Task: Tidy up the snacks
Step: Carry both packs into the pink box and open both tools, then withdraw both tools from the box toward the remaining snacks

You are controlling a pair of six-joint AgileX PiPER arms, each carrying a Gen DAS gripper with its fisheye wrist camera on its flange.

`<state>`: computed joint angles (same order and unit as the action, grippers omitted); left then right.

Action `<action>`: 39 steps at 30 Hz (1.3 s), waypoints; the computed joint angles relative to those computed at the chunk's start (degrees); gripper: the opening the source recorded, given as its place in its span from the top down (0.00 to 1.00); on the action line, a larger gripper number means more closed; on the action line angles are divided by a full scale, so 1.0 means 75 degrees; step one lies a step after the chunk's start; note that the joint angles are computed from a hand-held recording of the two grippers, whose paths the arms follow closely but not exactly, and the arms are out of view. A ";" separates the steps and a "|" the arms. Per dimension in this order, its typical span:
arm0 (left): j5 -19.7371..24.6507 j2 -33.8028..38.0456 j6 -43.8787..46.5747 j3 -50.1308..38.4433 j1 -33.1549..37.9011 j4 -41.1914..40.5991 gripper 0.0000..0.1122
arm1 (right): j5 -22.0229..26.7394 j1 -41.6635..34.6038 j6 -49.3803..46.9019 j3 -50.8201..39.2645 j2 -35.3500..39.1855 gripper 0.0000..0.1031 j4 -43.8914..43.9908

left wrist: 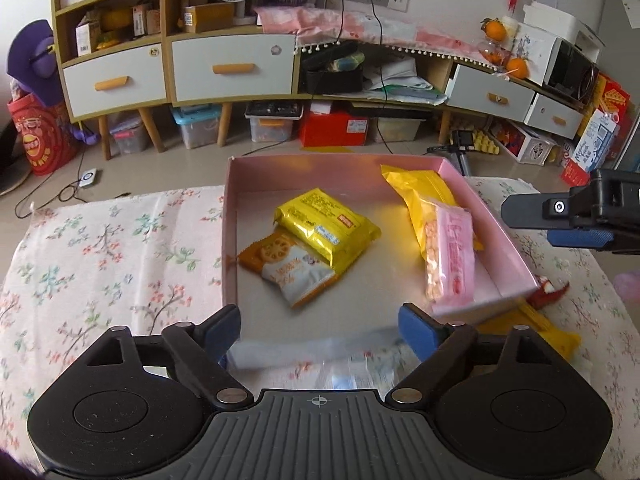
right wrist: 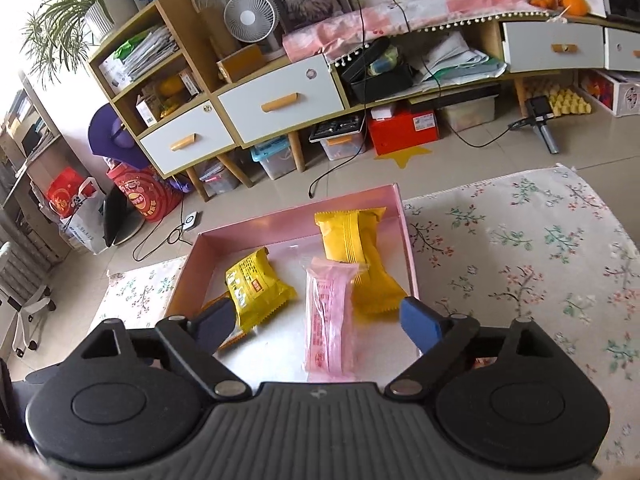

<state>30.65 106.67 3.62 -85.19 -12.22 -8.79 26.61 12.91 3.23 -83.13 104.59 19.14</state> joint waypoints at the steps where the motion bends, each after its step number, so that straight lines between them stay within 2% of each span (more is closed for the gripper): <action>1: -0.0049 -0.0128 -0.0038 0.0174 0.0001 0.0014 0.21 | 0.0013 0.0015 0.0093 0.0050 -0.0057 0.12 -0.0102; 5: -0.0111 -0.0602 -0.0211 0.0784 -0.0011 0.0110 0.16 | 0.0058 0.0076 0.0274 0.0343 -0.0331 0.10 -0.0394; 12: -0.0083 -0.1361 -0.1125 0.1617 -0.0185 0.0987 0.14 | -0.0095 0.0192 0.0119 0.1055 -0.0881 0.05 -0.0604; 16: -0.0310 -0.1923 -0.1392 0.2299 -0.0239 0.1333 0.13 | -0.0283 0.0265 0.0087 0.1476 -0.1152 0.04 -0.0801; 23: -0.0782 -0.2561 -0.1173 0.3229 -0.0104 0.1151 0.11 | -0.0728 0.0331 -0.0011 0.2325 -0.1687 0.01 -0.1042; 26: -0.1361 -0.2760 -0.1530 0.3749 -0.0071 0.1457 0.11 | -0.1105 0.0325 -0.0126 0.2781 -0.1941 0.01 -0.1038; 29: -0.1756 -0.2851 -0.0575 0.4108 0.0166 0.0504 0.11 | -0.1386 0.0238 -0.1005 0.3147 -0.2093 0.01 -0.0395; 33: -0.2174 -0.2868 0.1288 0.4533 0.0413 -0.1155 0.11 | -0.1764 0.0215 -0.1707 0.3562 -0.2249 0.01 -0.0265; 36: -0.2414 -0.2821 0.2620 0.4817 0.0519 -0.2355 0.11 | -0.1915 0.0045 -0.3151 0.3818 -0.2305 0.01 0.0777; 39: -0.2510 -0.2708 0.3380 0.4906 0.0548 -0.3068 0.11 | -0.1996 -0.0060 -0.3908 0.3968 -0.2293 0.01 0.1164</action>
